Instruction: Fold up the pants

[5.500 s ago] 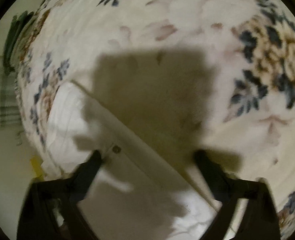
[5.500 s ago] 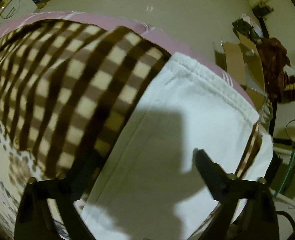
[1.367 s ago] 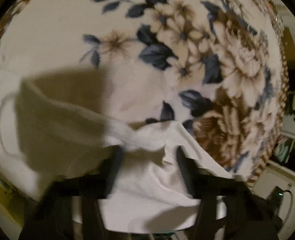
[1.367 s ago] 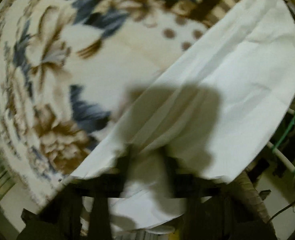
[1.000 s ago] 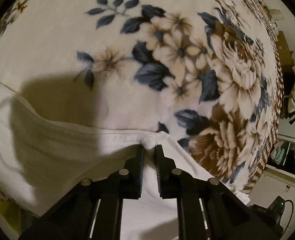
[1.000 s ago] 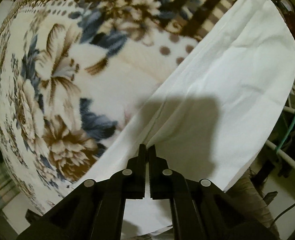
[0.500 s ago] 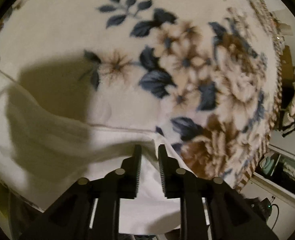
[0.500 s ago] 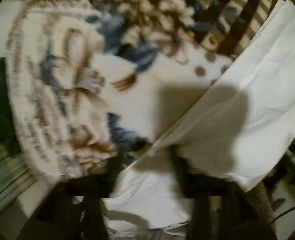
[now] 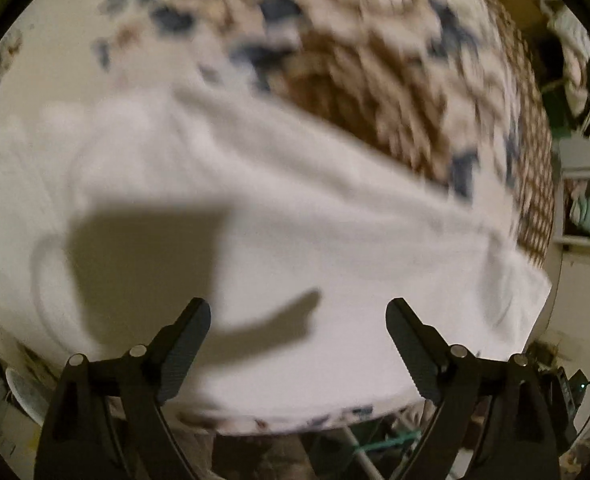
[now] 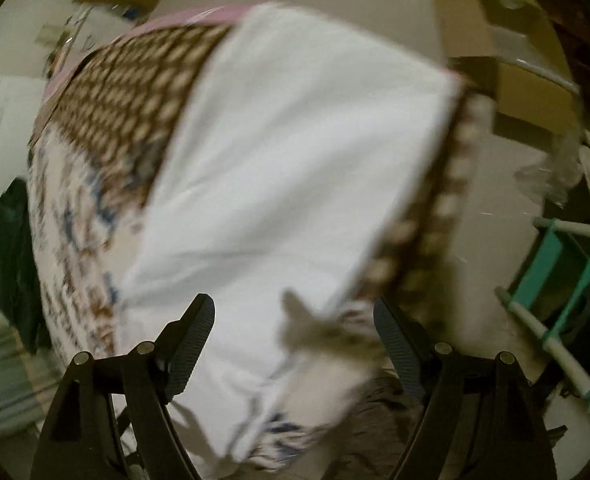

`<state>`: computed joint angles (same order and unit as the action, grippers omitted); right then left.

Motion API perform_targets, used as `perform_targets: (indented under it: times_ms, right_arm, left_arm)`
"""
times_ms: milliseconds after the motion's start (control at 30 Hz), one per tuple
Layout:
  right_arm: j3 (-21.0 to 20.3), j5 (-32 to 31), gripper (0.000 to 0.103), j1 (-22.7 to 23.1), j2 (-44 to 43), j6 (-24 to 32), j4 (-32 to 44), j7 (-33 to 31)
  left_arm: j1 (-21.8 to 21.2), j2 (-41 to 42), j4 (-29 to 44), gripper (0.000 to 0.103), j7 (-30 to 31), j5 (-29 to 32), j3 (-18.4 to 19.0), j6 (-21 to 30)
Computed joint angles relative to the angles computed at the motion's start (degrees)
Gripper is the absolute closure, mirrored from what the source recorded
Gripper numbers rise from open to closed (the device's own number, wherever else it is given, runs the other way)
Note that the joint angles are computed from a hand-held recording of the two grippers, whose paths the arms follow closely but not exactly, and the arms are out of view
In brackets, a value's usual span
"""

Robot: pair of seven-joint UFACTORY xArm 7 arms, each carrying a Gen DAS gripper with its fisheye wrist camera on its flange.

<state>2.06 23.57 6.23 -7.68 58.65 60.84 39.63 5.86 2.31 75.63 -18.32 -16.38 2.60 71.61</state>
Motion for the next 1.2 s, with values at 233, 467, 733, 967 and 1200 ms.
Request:
perform_targets:
  times_ms: [233, 467, 733, 967, 1200]
  right_arm:
    - [-0.55, 15.05, 0.023, 2.64, -1.76, -0.79, -5.04, -9.90]
    - [4.60, 30.08, 0.045, 8.91, 4.84, -2.44, -4.30, -13.60]
    - [7.01, 19.12, 0.093, 11.41, 6.78, -4.09, -2.09, -2.19]
    - [7.24, 9.44, 0.096, 12.37, 6.79, 4.47, 3.32, 2.38]
    - [7.61, 10.11, 0.092, 12.49, 11.44, 7.05, 7.19, 2.17]
  left_arm:
    - [0.41, -10.10, -12.49, 0.013, -8.58, -0.60, 1.31, 2.64]
    - [5.76, -17.30, -21.98, 0.016, -16.10, -1.56, 5.50, -1.10]
    - [7.38, -18.75, -26.08, 0.091, -16.86, -2.26, 6.34, -6.41]
    - [9.66, -24.49, -29.29, 0.094, -15.25, 0.20, 8.41, -3.36]
    - [13.67, -28.89, -31.45, 0.088, -15.93, -2.74, 11.96, -5.12]
